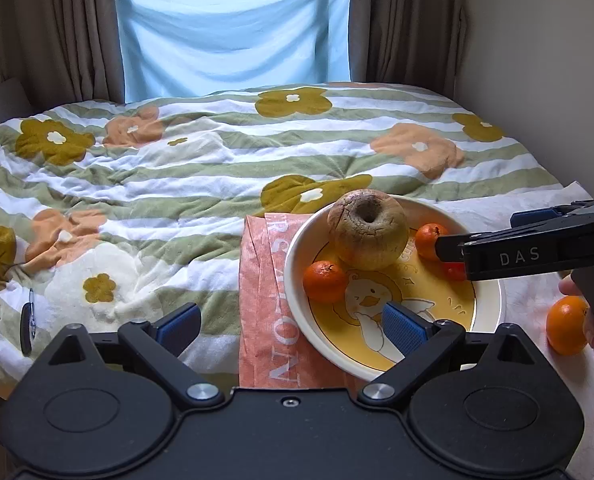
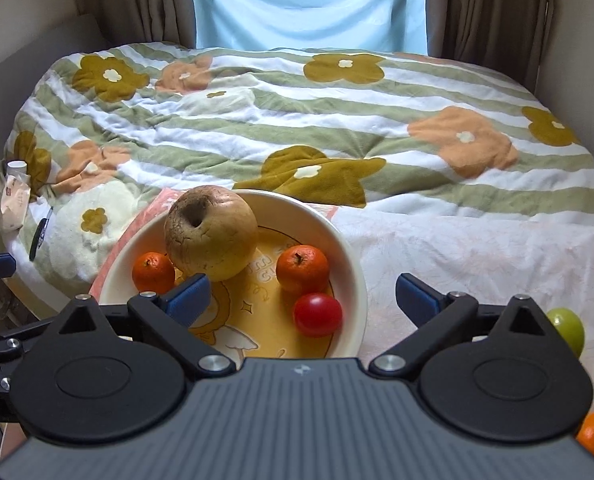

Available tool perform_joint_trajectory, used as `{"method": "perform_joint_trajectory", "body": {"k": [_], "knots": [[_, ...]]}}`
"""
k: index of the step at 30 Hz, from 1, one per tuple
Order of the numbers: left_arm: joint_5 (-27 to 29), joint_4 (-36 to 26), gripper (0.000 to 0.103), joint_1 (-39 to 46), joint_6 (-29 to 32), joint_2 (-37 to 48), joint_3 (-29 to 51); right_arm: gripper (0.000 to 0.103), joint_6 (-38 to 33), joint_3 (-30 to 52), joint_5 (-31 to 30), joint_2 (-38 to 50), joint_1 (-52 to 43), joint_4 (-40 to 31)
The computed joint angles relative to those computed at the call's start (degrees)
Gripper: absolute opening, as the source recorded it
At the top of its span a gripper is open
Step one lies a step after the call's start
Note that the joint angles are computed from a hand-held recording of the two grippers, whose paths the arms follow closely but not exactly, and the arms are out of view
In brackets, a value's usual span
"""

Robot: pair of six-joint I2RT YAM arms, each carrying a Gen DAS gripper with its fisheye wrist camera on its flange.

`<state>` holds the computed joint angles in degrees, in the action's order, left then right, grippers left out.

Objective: Organize fruits
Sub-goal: 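Lower the red tomato into the white bowl and open the right tool, then move the left tool toward the kiwi while the right tool approaches the remaining red tomato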

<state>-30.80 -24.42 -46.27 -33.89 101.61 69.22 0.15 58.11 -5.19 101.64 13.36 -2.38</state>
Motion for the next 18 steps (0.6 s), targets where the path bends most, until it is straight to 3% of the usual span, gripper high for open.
{"method": "perform_joint_trajectory", "body": {"k": [9,18], "knots": [[-2.07,-1.18,0.099,-1.78,-1.89,-1.80,0.11,0.103,-0.29,-3.31,1.54,-5.93,0.71,-0.59],[-9.94,-8.28,0.099,-8.38,-8.80,-3.99,3.28,0.103,-2.32,-9.50,-2.21,-18.50,-2.52,-4.64]]}}
